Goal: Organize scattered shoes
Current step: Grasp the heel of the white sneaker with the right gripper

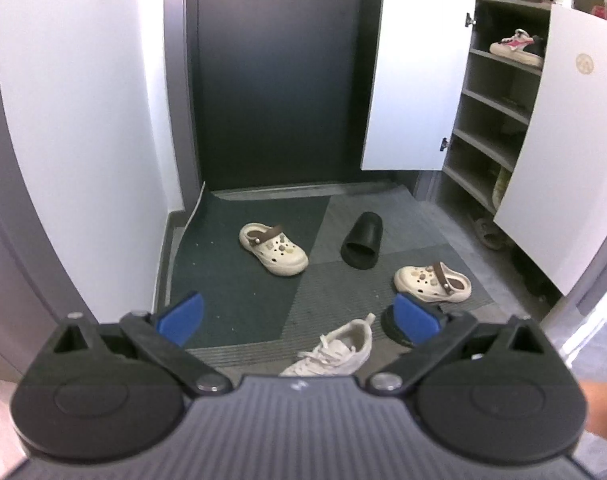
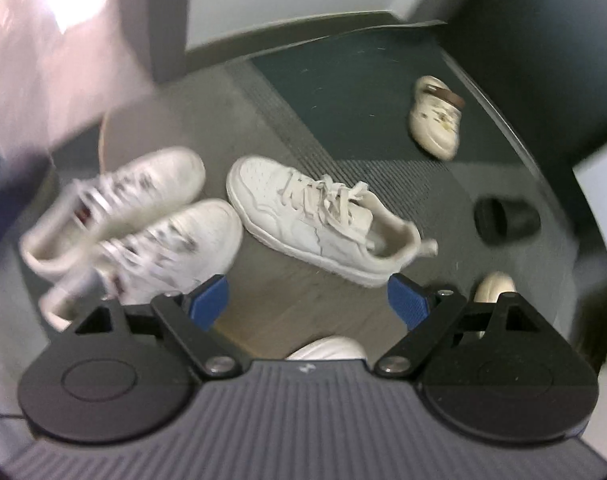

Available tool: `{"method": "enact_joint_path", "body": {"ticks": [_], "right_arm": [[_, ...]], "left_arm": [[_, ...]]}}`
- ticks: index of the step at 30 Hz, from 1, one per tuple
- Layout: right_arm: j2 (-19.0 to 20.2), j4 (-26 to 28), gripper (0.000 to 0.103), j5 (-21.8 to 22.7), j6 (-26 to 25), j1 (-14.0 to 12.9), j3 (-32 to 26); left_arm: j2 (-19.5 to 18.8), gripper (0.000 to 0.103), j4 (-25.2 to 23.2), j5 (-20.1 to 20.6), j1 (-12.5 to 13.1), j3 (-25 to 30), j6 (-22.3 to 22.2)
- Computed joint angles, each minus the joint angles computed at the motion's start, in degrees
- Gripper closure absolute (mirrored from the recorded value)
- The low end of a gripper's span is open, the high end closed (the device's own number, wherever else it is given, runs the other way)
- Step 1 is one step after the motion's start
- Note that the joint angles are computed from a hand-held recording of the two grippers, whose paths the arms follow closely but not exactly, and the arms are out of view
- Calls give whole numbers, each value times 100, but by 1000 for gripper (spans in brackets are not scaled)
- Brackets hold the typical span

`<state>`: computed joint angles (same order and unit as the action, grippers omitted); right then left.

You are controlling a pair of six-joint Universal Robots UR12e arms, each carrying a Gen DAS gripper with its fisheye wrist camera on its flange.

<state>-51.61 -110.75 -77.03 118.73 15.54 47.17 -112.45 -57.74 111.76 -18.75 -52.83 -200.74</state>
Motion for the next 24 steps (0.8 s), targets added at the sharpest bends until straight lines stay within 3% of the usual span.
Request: {"method": "enact_joint_path", "body": {"ticks": [5, 9, 11, 14, 18, 19, 20, 24], "right_arm": [[765, 431, 15, -92, -564, 65, -854], [1280, 525, 15, -577, -810, 177, -1450], [1542, 525, 27, -784, -1039, 219, -1768], [1923, 819, 33, -900, -1130, 233, -2337], [2066, 843, 37, -1123, -1290, 245, -2425], [2081, 858, 46, -1146, -1306, 245, -2413], [2136, 1010, 63, -1154, -1260, 246, -2510], [2215, 1220, 64, -1158, -1036, 254, -2690]], "left_arm": [[-255, 0, 40, 557, -36, 272, 345], [-463, 0, -467, 277, 77, 597, -21], [-619, 0, -845, 30, 181, 831, -287], [-705, 0, -1048, 45, 252, 934, -446], [-721, 0, -1150, 0, 358, 921, -700], [-714, 0, -1154, 2, 380, 900, -740], [-708, 0, -1168, 16, 397, 883, -769], [-682, 0, -1203, 15, 450, 829, -840]]}}
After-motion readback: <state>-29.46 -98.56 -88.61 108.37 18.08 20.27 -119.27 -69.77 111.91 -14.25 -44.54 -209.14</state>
